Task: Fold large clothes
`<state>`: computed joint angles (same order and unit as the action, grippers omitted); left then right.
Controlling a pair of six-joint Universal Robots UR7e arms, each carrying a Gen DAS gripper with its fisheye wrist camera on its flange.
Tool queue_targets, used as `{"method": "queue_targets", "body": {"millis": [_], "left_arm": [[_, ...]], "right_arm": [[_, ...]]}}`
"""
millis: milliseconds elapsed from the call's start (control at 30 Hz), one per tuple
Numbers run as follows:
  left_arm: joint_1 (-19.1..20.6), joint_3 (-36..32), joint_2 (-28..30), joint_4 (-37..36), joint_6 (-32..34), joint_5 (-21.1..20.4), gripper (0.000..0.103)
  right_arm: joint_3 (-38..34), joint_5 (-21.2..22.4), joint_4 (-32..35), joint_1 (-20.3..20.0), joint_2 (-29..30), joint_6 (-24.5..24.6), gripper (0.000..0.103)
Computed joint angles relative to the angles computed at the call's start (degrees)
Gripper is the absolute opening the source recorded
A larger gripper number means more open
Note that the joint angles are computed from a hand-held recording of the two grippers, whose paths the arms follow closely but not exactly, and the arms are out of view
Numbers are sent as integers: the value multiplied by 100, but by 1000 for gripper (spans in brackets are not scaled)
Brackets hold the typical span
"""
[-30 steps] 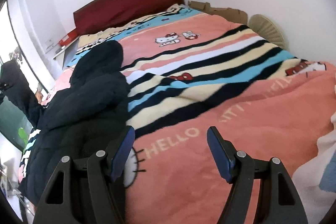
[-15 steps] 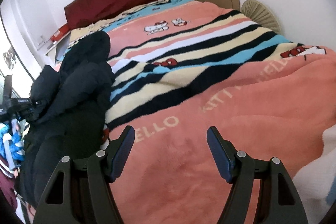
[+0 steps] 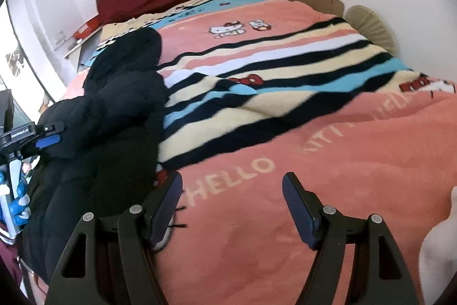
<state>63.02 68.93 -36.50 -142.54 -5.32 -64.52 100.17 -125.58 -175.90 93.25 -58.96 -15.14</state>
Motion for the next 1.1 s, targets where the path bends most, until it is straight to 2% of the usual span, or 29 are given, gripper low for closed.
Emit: {"method": "queue_targets", "body": {"millis": [100,167,233,400,467,567,733,833,900,1000,1100], "left_arm": [[15,117,-146,-132,172,-183,61],[76,180,-305,-265,292,-88,61],[159,161,-419,-293,378,81,61],[490,-139,-639,-306,676,902,61],[678,-406,-632,-302,728,1075,61],[883,-772,-520,-279,787,1121,61],[1153,-1449,-60,-50,906,998,61],[1276,-1571,152,66,1086,901,63],[1365,-1499,178,55,1118,770,68],[1419,-1414,128,55,1146,711,70],[1359,-1360,19,289,1195,893,70]], "right_arm": [[-132,-93,110,167,137,-54,72],[-265,-129,218,285,254,-111,72],[-501,-112,381,421,459,-186,72],[-1451,71,871,722,1282,-423,72],[-2029,227,1131,857,1756,-551,72],[-3087,515,1657,1052,2557,-763,72],[-5054,925,2689,1225,3949,-1112,72],[-5748,859,3058,1171,4475,-1204,72],[-5660,917,2958,1073,4481,-1279,72],[-5203,915,2703,966,4243,-1502,72],[-4695,755,2470,884,3909,-1723,72]]}}
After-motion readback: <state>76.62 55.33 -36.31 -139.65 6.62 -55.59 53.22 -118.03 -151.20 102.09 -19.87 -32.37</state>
